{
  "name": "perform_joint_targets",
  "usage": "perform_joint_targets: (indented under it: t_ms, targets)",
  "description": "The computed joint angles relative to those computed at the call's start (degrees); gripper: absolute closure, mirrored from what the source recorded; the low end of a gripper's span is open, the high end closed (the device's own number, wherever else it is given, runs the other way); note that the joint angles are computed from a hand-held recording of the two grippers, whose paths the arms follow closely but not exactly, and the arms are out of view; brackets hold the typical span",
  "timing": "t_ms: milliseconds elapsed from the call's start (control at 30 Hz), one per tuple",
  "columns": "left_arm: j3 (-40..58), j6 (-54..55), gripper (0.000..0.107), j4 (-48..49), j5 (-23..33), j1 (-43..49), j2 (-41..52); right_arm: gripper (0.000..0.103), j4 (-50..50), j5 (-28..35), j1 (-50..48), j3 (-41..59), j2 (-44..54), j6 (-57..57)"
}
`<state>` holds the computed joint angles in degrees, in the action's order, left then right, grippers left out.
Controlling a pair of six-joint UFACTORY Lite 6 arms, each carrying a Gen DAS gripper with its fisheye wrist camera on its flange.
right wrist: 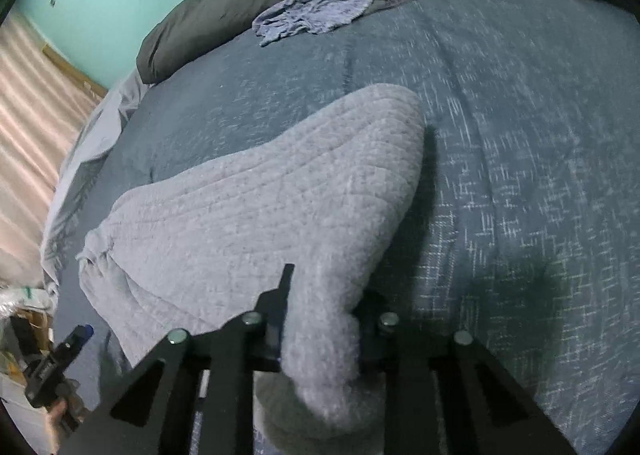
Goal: Fold clothes
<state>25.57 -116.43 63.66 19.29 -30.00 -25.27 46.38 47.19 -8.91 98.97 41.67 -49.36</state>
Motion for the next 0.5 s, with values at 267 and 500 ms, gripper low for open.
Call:
perform_joint_targets:
  t_ms: [267, 500]
  targets:
    - [3.8, -0.3, 0.046, -0.4, 3.7, -3.1, 1.7, 0.087, 3.1, 1.4, -2.5, -2.2, -8.0, -2.8]
    - [6.7, -0.6, 0.046, -0.9, 6.6, -7.3, 3.3, 0.088, -1.1, 10.5, -8.4, 7.6, -10.4, 1.3]
